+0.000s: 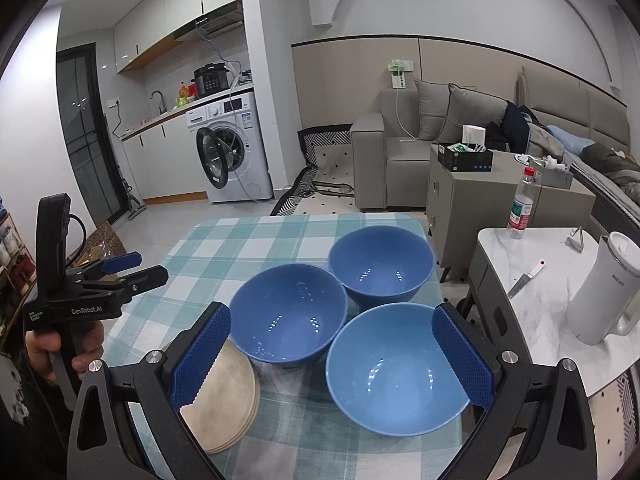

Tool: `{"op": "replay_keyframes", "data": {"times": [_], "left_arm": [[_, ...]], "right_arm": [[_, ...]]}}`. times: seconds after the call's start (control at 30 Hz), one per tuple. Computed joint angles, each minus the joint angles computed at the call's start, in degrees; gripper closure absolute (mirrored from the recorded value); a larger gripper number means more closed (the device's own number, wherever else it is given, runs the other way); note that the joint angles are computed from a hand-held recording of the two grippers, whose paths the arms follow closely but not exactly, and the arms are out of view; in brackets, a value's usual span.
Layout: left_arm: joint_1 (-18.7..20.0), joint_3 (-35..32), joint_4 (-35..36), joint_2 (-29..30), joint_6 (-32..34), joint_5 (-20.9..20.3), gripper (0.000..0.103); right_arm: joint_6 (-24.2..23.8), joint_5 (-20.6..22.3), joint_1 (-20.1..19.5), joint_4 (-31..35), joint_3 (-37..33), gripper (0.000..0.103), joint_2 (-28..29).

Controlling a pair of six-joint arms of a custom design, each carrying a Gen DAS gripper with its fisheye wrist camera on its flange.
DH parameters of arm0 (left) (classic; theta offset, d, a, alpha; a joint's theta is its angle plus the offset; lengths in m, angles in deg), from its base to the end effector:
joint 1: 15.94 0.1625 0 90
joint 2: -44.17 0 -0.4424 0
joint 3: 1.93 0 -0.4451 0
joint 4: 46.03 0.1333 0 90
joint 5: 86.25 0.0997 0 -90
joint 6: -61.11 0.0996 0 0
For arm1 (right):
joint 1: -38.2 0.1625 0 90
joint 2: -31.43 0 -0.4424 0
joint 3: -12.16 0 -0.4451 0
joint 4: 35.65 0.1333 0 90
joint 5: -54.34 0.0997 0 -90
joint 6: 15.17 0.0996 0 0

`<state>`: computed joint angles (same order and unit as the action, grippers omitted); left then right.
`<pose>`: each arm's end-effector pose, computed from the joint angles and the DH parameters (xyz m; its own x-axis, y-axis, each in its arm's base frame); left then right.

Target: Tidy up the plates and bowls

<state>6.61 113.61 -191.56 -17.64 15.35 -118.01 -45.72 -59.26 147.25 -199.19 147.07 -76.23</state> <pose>-0.4462 -0.4213 0.1443 -0.8194 0.0574 -0.5704 0.4817 0.6083 -0.6308 0.2177 -0.3442 0.3893 -0.7126 -0.3540 0.6057 -0.6825 0.5495 -0.4819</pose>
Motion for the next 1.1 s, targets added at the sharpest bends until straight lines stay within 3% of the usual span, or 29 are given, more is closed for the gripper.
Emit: {"op": "replay_keyframes", "data": {"times": [0.37, 0.73, 1.1], "left_arm": [[2.48, -3.63, -2.5, 2.99, 4.77, -0.87, 0.0], [4.43, -7.96, -6.89, 7.35, 10.02, -1.31, 0.0], [6.11, -12.57, -4.39, 11.07, 11.65, -1.6, 0.0]], "right_arm": [[0.36, -0.53, -1.84, -0.31, -2.42, 0.001, 1.79], [-2.3, -1.52, -4.12, -1.13, -4.18, 0.001, 4.57], [-2.1, -0.38, -7.05, 0.54, -7.24, 0.001, 7.12]]}}
